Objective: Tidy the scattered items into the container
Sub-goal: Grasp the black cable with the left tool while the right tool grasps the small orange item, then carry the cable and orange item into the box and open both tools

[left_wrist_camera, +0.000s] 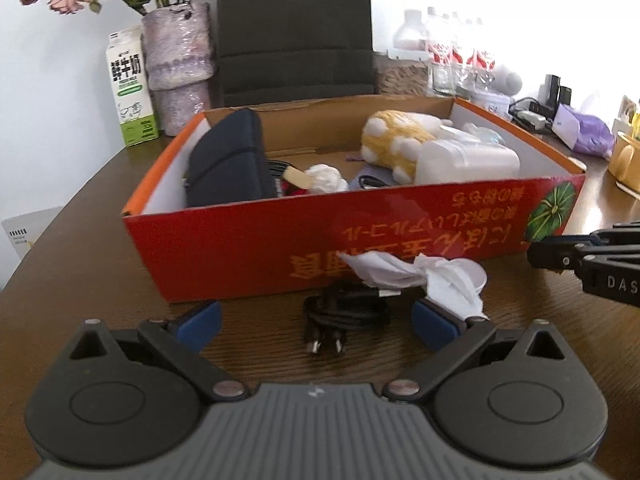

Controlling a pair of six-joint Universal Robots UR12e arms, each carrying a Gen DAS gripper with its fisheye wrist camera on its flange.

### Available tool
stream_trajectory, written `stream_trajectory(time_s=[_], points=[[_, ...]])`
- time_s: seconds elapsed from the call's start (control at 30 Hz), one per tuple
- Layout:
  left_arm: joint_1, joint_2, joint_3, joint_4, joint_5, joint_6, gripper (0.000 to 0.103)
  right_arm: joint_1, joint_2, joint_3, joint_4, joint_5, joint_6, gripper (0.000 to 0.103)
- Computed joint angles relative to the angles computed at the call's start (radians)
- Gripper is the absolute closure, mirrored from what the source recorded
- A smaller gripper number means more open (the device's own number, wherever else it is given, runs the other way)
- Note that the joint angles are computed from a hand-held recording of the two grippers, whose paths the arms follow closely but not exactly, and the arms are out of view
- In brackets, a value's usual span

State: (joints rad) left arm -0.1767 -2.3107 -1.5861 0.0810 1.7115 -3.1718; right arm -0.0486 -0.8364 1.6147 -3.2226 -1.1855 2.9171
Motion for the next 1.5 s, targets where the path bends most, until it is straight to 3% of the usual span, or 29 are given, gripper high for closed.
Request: stream_trajectory(time_s=[0.23,0.33,0.47,0.57,1.0,1.27,1.5], points=[[-0.006,-0.014,0.021,-0.012,0.017,-0.01,0.001,-0.008,0.001,0.001,-0.005,0.007,0.011,0.092],[-0.002,-0.013,0.02,-0.016,-0.006,-0.015,0.014,-0.008,0.001,0.004,-0.006,0.007,0.005,0.092],[0.006,-0.008,0.007,0.008,-0.047,-0.028,0.047,-0.007,0.0,0.006,-0.009,0.005,0.003,0.092],[0.007,-0.004,-0.004,0.028,-0.063,-0.011,0.055,-0.005,0.001,0.006,-0.009,-0.003,0.0,0.092],[0.002,0.012,-0.043,0.085,-0.06,-0.014,0.056,-0.002,-0.007,0.031,-0.06,-0.002,-0.001,0.092],[-0.004,0.043,-0.096,0.212,-0.026,0.009,0.056,-0.01,-0.038,0.07,-0.139,0.059,0.025,0.092],[-0.006,0.052,-0.061,0.289,-0.001,0.031,0.056,0.001,-0.053,0.041,-0.206,0.111,0.034,0.092]])
